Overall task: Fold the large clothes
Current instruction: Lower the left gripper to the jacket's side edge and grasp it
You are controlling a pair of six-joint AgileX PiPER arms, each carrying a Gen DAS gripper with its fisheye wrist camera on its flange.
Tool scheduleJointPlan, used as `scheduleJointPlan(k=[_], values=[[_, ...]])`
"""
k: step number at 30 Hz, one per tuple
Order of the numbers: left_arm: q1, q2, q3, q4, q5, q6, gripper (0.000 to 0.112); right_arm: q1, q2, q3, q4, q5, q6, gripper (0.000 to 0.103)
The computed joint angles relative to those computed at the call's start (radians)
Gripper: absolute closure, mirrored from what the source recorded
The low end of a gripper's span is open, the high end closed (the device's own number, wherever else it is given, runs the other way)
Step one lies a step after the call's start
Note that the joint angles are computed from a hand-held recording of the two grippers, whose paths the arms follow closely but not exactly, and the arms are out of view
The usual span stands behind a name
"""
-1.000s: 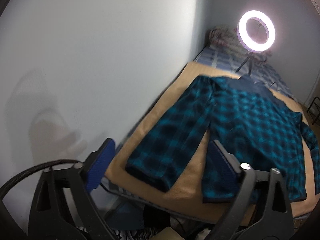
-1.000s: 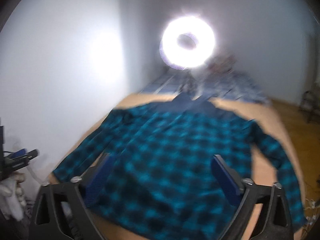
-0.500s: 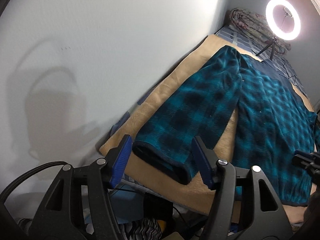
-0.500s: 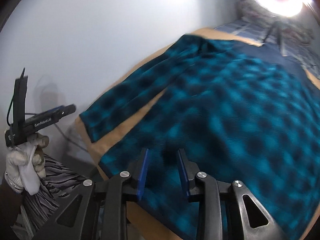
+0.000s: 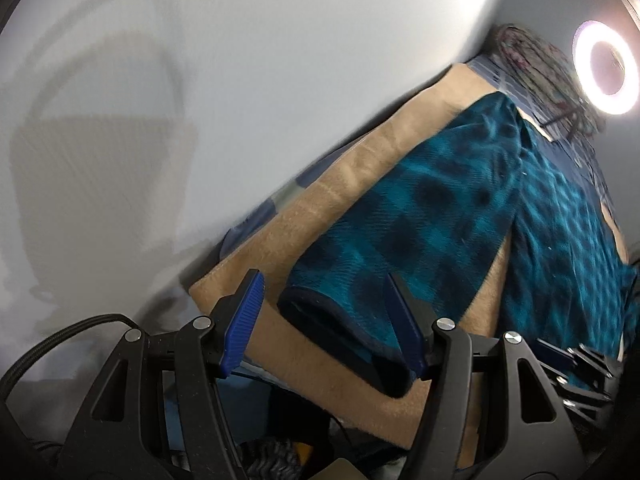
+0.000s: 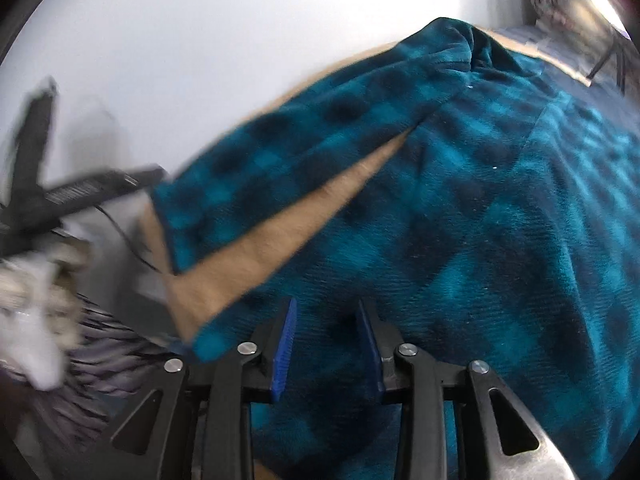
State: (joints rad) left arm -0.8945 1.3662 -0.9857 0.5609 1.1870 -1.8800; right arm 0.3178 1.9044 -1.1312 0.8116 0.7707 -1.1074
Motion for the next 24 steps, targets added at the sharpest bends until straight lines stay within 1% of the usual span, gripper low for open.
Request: scheduleJointPlan(k=[2, 4, 6, 7, 10, 11, 13, 15, 17, 18, 20, 21, 24], values=[[0.027, -0.001, 0.025, -0.018, -0.044, 0.001, 0.048, -0.034, -0.011, -0.014, 0.023, 0.045, -0.005, 0.06], [0.053, 0.007, 0.042, -0.036, -0.088, 0.005, 0.048, -0.067, -0.027, -0.022, 0.035, 0.07, -0.011, 0.054], [0.069, 0.0, 0.07, -0.049, -0.137, -0.008, 0.048, -0.092, -0.021, -0.051, 0.04, 0.111, 0.01, 0.054], [0.071, 0.003, 0.074, -0.052, -0.149, -0.016, 0.048, -0.102, -0.012, -0.071, 0.048, 0.135, 0.025, 0.054], [0.058, 0.0, 0.079, -0.049, -0.146, -0.036, 0.048, -0.107, 0.017, -0.129, 0.058, 0.187, 0.098, 0.054], [0.046, -0.004, 0.077, -0.045, -0.135, -0.046, 0.049, -0.096, 0.037, -0.161, 0.059, 0.206, 0.14, 0.057], [0.02, -0.019, 0.079, -0.037, -0.123, -0.066, 0.049, -0.057, 0.083, -0.211, 0.068, 0.206, 0.196, 0.061], [-0.016, -0.029, 0.073, -0.025, -0.104, -0.098, 0.049, -0.018, 0.125, -0.266, 0.069, 0.196, 0.252, 0.061], [-0.063, -0.044, 0.075, -0.011, -0.105, -0.141, 0.049, 0.017, 0.175, -0.341, 0.044, 0.178, 0.346, 0.061], [-0.082, -0.054, 0.084, -0.006, -0.122, -0.164, 0.049, 0.028, 0.203, -0.378, 0.037, 0.181, 0.386, 0.061], [-0.085, -0.071, 0.109, 0.001, -0.201, -0.179, 0.049, 0.048, 0.271, -0.48, 0.008, 0.201, 0.483, 0.061], [-0.082, -0.071, 0.117, 0.0, -0.237, -0.179, 0.051, 0.056, 0.298, -0.52, -0.006, 0.207, 0.52, 0.061], [-0.063, -0.049, 0.106, 0.0, -0.278, -0.155, 0.056, 0.07, 0.386, -0.66, -0.051, 0.237, 0.642, 0.061]])
